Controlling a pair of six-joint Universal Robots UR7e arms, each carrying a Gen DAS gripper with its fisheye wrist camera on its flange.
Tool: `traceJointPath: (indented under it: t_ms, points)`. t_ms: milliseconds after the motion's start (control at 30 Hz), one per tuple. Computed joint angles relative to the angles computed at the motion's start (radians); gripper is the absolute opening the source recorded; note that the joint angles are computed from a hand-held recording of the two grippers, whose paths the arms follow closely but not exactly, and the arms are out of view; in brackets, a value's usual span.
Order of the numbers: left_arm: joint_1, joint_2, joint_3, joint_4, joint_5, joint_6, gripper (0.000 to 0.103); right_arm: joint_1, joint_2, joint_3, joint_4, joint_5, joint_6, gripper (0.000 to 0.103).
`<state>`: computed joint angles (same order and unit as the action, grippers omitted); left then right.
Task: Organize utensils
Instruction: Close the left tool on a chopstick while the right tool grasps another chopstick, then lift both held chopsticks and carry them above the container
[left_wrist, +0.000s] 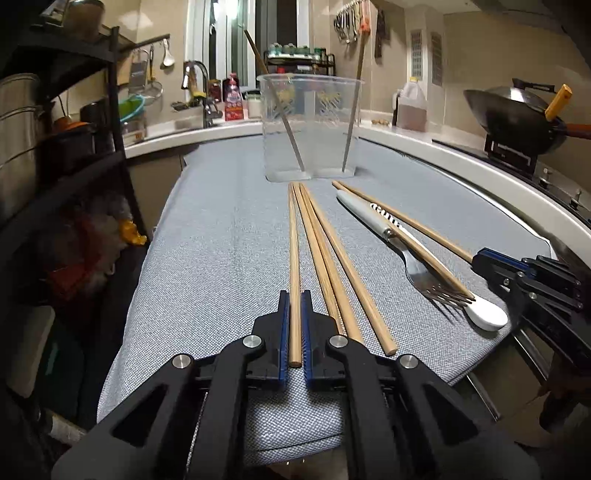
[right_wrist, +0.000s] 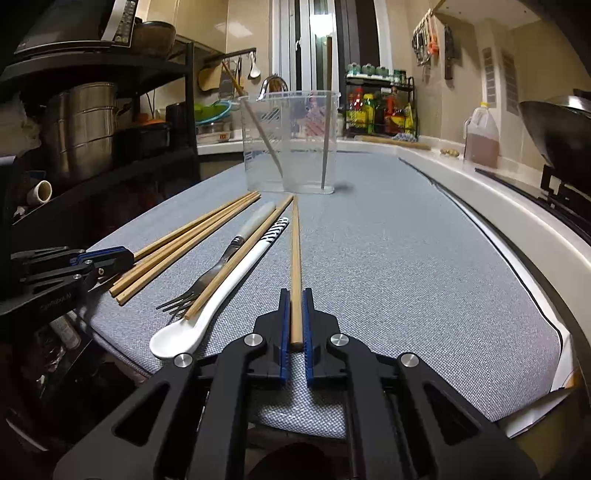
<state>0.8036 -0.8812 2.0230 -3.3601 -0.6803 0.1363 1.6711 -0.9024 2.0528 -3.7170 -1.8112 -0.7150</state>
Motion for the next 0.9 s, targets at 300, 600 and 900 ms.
traceJointPath:
  t_ms: [300, 600, 900]
  points:
    - [-0.047, -0.08, 0.06, -0.007, -0.02, -0.064, 0.006, 0.032, -0.068, 0.029, 0.013, 0.0, 0.027, 0.007]
    - [-0.086, -0.114, 0.042, -0.125, -0.022, 0.036, 0.006, 0.081, -0.111, 0.026, 0.021, -0.006, 0.016, 0.007]
    - [-0.09, -0.117, -0.077, -0.052, -0.015, 0.065, 0.006, 0.134, -0.132, -0.067, 0.109, -0.049, 0.041, 0.007]
